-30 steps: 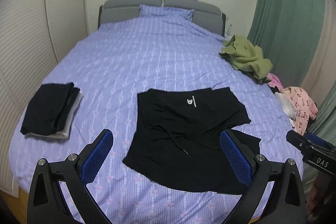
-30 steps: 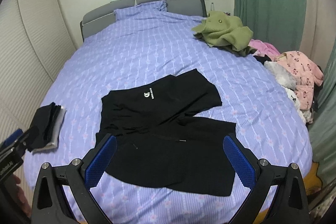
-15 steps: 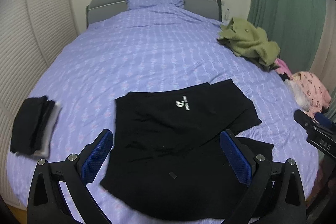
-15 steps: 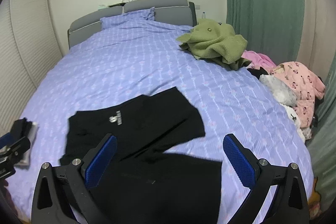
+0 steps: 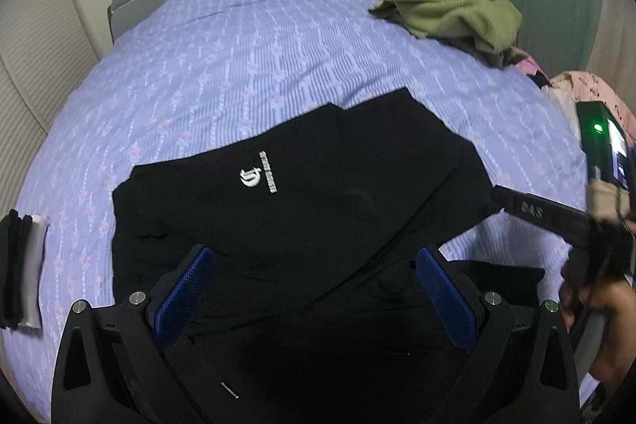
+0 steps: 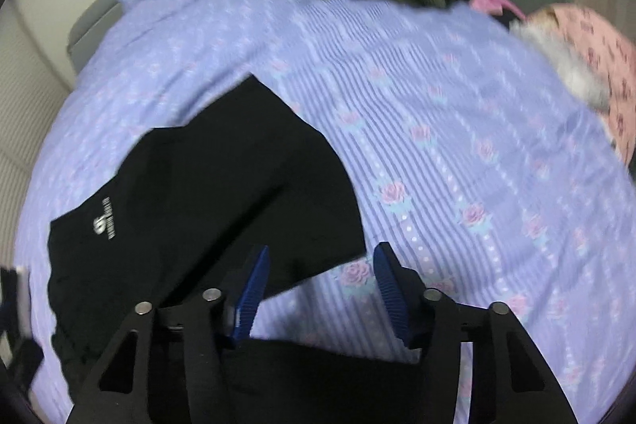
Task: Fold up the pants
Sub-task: 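Move both tools toward the black pants and lower over the waistband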
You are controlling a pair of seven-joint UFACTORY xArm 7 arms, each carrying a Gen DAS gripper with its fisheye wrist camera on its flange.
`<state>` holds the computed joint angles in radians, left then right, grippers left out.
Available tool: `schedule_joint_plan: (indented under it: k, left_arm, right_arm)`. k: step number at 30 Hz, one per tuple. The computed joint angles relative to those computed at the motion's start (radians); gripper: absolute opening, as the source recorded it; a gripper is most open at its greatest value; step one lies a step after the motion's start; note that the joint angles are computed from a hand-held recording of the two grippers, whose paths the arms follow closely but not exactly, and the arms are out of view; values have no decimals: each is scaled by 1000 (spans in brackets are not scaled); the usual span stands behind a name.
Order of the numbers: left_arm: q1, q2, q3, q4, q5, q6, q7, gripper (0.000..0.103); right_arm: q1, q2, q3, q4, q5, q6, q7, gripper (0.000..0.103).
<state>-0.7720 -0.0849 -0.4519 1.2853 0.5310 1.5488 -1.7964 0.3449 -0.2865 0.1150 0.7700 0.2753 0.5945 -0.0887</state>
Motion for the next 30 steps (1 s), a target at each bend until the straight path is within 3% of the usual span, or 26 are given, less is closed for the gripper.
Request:
schedule_joint_plan:
  k: [5,7,9,10,19,20,22,24,27,30]
  left_arm:
    - [8,-2,14,-36,-27,-39,3,103]
    - [17,-8,21,-53,-42,-60,9,103]
    - [25,-13,23,-64,-48,-72,9,103]
    - [29,-19,25,-71,-51,-82,10,103]
    - [52,-44,18,-115,-84,-129,18,103]
    - [53,-48,16,-121,-90,-133,18,103]
    - [53,-58,10,-130,-100,-130,16,103]
    - [52,-71,2,-136,-110,-118,8,103]
    - [49,-115,-13,-165,-136,-111,-6,103]
    - [42,-173,-46,-193,-173,-73,-41,103]
  right_arm:
    - [-5,92,-1,31,35,-29,24,48]
    - [-6,121,2,45,49,-23,34,39]
    - [-12,143,11,56,35,-23,50,16]
    - [-14,149,12,59,29,-16,53,12]
    - [-49,49,11,-33,-78,-27,154,6]
    - [-51,52,13,-32,-86,-26,162,7]
    - [-67,54,32,-20,-144,-5,222,22]
    - [-92,27,62,-23,-248,13,319,59]
    - [-98,-89,77,-76,-325,19,388,62]
    - [-62,-241,61,-135,-306,92,371,62]
